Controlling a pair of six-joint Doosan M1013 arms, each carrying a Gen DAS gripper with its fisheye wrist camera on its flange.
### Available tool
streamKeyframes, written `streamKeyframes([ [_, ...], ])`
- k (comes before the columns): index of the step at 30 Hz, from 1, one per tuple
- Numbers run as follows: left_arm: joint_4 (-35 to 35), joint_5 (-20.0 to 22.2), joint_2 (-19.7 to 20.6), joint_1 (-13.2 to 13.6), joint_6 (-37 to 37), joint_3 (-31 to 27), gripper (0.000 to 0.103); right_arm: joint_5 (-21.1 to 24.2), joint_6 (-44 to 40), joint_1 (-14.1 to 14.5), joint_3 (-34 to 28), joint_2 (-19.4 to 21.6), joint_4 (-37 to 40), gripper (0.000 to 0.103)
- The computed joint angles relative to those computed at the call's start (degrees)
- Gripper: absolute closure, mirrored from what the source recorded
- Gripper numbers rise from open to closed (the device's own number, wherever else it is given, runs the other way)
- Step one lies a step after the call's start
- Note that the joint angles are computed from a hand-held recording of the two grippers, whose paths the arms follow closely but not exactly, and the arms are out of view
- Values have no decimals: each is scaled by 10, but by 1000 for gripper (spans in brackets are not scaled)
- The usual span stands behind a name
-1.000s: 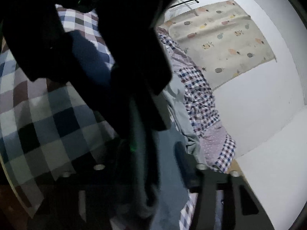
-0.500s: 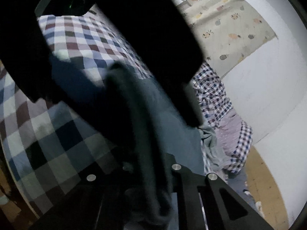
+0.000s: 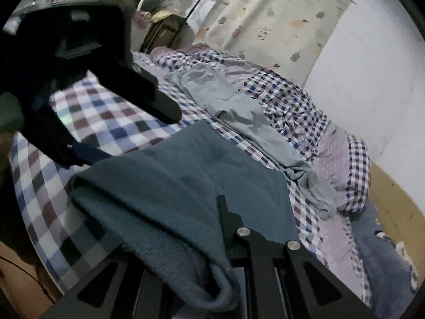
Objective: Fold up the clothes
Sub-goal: 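Lift the folded teal shirt off the sheet with both grippers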
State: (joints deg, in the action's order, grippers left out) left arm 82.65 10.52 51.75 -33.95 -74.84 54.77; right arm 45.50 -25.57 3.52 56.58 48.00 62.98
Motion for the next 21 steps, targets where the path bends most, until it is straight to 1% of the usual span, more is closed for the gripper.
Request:
streamKeyframes([
  [1, -29, -2, 2, 3, 36, -6, 20, 8, 15, -1, -9, 3, -6, 95],
  [3, -145, -3, 11, 12, 172, -29, 20, 20, 33, -4, -15, 5, -8, 95],
  [6, -263, -3, 26, 28, 303, -60, 19, 39, 77, -8, -38, 14, -16, 95],
  [8, -389, 1, 38, 39, 430, -84, 19, 48, 100, -11, -43, 15, -18, 95],
  [9, -446, 13, 44, 45, 488, -97, 19, 57, 124, -12, -56, 21, -24, 95],
  [10, -484, 33, 50, 49, 527, -111, 19, 65, 144, -13, -66, 25, -28, 95],
  [11, -509, 50, 56, 53, 553, -125, 19, 72, 163, -14, -75, 29, -33, 95],
  [13, -557, 58, 67, 63, 604, -146, 19, 87, 201, -16, -95, 38, -43, 95],
  [15, -676, 65, 81, 75, 719, -172, 19, 96, 219, -18, -102, 41, -44, 95],
  [16, -717, 72, 87, 79, 760, -184, 19, 99, 226, -19, -105, 42, -43, 95],
  [17, -772, 87, 98, 84, 820, -206, 19, 103, 234, -20, -111, 45, -44, 95],
  [19, -840, 125, 123, 92, 899, -257, 19, 113, 254, -22, -125, 51, -46, 95],
  [21, -883, 151, 142, 98, 944, -296, 19, 121, 274, -23, -138, 57, -48, 95],
])
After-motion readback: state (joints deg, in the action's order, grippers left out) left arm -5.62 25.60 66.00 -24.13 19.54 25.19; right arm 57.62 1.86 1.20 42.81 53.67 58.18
